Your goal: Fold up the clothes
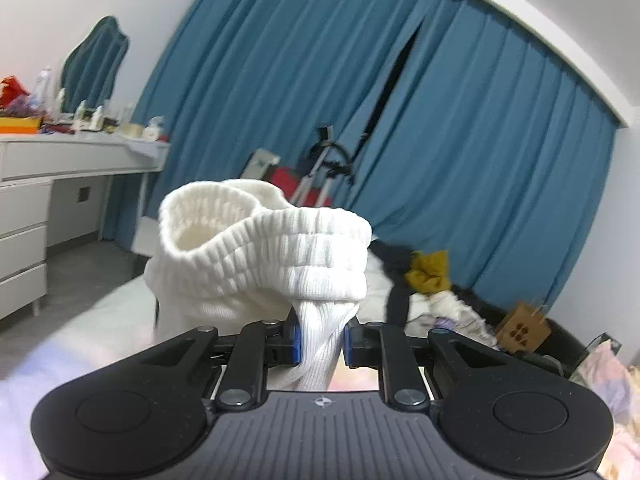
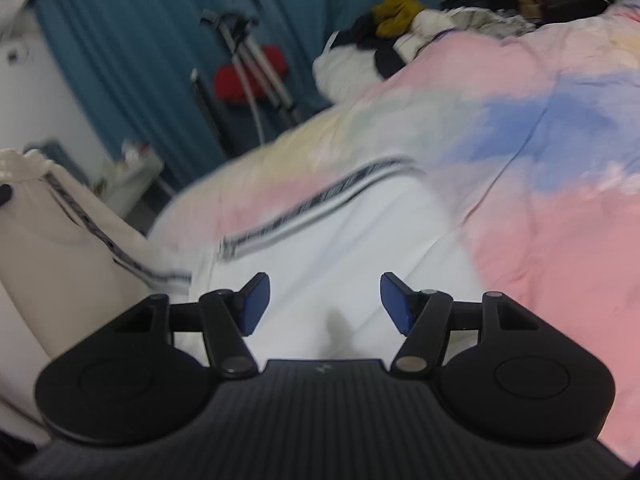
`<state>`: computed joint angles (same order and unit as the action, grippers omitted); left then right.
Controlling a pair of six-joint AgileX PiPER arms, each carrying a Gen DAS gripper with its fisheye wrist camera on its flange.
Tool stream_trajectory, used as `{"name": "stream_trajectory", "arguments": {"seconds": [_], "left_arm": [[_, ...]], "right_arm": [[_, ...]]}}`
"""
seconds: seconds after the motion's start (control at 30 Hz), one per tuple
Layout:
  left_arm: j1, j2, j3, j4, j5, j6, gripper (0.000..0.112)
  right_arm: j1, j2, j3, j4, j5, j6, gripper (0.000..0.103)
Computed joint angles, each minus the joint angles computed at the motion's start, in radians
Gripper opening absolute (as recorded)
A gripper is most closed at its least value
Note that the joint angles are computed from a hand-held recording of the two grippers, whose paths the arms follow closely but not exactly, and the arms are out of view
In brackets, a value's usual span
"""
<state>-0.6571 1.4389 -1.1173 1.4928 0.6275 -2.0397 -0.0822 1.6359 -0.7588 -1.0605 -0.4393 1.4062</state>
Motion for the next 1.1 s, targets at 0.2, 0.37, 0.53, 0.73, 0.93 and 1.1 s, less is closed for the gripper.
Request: {"name": "stream_trajectory", "arguments": {"seconds": [0.2,0.37,0.53,0.73,0.93,1.1], "left_arm": [[-0.185,0.356,-0.356,-0.001,0.103,0.072,0.019],[-0.295,0.656,-0.560,-0.051,0.121,0.177,0.019],[-0.335,0.891,-0.717,-0.225,0.100,0.443,0.021],[-0.300,0.847,-0.535,-0.046,-0.032,0.387,0.056],[-0.303,0.715,-0.335,0.005,-0.051,0.456,0.072],[-0.319,0.564,-0.153,-0.019,-0.001,0.486,0.077]], "right_arm": [[-0.170,0.008,-0.027,-0.039,-0.066,0.077,0.066],[-0.299,0.072,-0.064,-0.070,-0.153,0.160,0.066],[-0.401,0.183,-0.136,-0.193,-0.305,0.304,0.066],[-0.418,0.293,-0.229,-0.316,-0.454,0.464,0.066],[-0.389,0.334,-0.324,-0.398,-0.523,0.526,0.066],[-0.327,0.407,-0.523,-0.567,-0.506,0.589,0.065]]}}
